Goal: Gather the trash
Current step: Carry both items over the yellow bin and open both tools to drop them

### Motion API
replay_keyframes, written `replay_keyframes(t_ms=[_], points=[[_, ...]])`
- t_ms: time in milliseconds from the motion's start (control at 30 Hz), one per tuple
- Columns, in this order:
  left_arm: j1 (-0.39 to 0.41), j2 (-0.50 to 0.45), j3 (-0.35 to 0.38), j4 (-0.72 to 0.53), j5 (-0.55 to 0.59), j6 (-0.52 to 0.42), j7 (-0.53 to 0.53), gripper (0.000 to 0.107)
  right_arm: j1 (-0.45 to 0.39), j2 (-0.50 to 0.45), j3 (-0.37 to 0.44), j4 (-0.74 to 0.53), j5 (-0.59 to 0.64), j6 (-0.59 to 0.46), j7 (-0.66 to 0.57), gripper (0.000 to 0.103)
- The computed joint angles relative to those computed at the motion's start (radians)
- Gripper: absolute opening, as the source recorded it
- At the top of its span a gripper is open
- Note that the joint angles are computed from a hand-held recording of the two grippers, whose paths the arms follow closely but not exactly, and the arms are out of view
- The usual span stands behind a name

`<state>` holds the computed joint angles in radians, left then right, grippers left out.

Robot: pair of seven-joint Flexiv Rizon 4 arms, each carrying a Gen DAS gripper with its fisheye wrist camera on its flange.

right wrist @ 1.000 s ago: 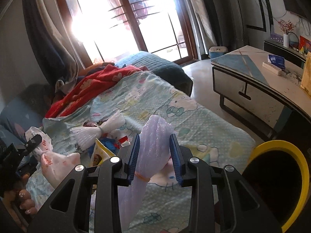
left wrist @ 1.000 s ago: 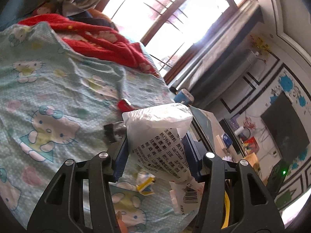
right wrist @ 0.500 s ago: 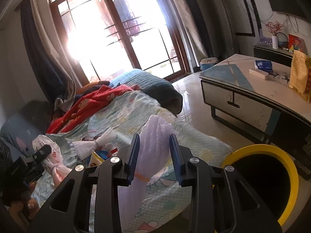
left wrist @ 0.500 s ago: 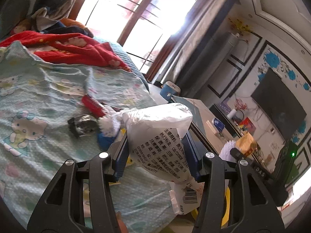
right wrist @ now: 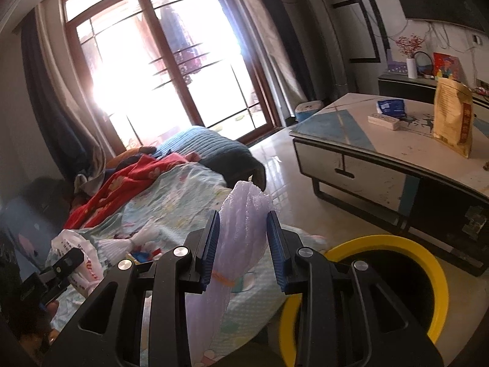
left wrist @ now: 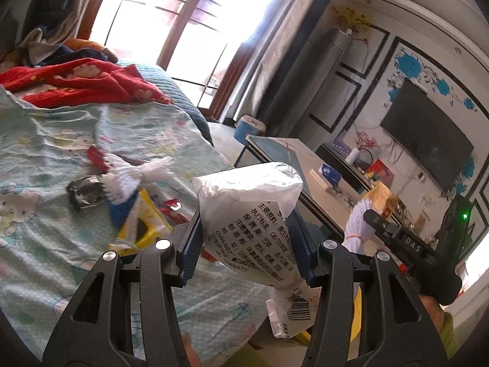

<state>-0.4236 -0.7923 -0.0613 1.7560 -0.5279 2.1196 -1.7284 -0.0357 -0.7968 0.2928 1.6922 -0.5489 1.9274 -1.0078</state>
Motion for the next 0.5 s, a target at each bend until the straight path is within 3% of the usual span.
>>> replay_keyframes(t_ms=[300,500], points=[[-0.063,-0.049,0.034,-0.098,-0.031,-0.07,0.061,0.043,-0.008,0.007,-0.055,0.016,0.049,0.033,0.009,0.03],[-0.109,-0.091,0.067,-0.182,-0.045,-0.129,0.109,0.043,0.032,0.015,-0.141,0.029,0.118,0.066,-0.004,0.03]])
